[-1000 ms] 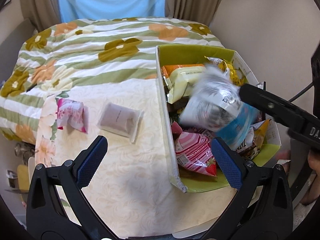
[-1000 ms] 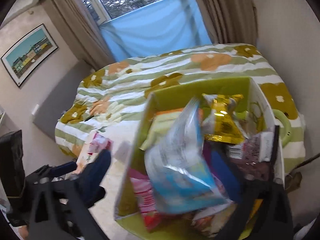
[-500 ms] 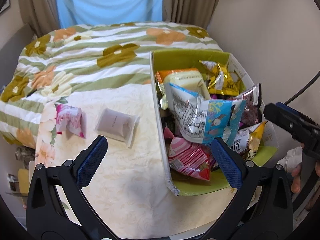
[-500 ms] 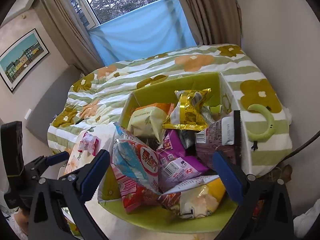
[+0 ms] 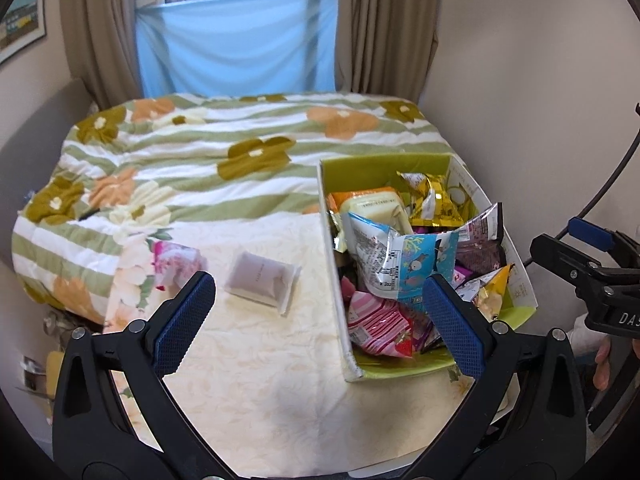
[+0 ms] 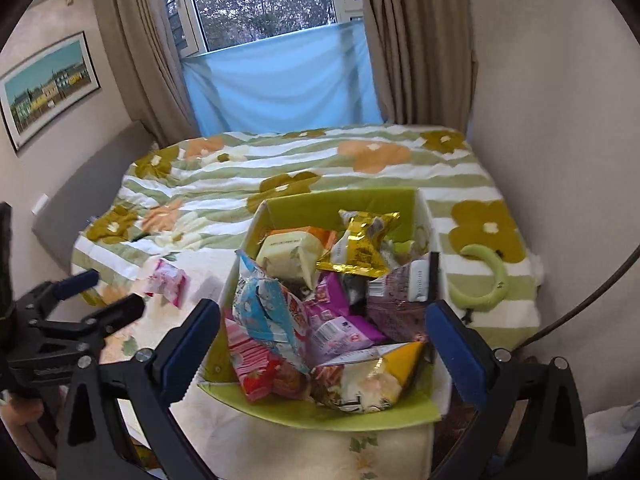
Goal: Organize snacks
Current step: 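Move both tools back toward the last two snacks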
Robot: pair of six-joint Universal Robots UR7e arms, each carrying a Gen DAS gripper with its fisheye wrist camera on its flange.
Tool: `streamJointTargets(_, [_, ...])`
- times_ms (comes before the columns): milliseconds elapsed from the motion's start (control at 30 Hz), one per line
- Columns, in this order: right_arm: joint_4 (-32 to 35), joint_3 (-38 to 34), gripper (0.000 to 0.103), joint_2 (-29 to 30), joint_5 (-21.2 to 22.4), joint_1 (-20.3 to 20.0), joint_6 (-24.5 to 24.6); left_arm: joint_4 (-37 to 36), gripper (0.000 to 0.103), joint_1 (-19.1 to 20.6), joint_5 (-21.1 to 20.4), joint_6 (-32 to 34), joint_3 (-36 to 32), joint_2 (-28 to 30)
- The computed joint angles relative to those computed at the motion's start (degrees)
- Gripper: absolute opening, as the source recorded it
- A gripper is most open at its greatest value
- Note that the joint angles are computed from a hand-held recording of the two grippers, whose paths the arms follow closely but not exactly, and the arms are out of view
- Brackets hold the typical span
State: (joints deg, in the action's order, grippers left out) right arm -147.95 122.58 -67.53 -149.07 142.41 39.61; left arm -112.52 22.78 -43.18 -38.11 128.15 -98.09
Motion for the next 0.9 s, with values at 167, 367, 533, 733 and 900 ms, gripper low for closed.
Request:
streamJointTargets(167, [5.66,-1.93,0.102,1.01,-1.98,1.52,4.45,5.11,0.102,-1.22,1.47,-3.07,-0.15,-3.50])
streamJointTargets(367, [-0.18,-3.98,0.102,4.72,-0.08,2.29,0.99,10.52,0.102,0.80,3.75,-4.63,-0.99,-8.20])
streamJointTargets(533, [-9.70,-7.88,0.102,12.07,2.03,2.22,-5.10,10.91,0.102,6.41,4.39,0.69,-2.25,-11.54])
streamJointTargets(733, [-13.67,-15.47,0.102,22.08,5.26,0.93,-6.19,5.13,0.102,17.24,2.65,15.79,-5.63,-11.74])
streamJointTargets(900, [-12.77,-22.09,0.102,29.81,6.44,-0.66,-3.24,-2.62,0.102,28.37,-3.37,29.99,-9.86,-6.34])
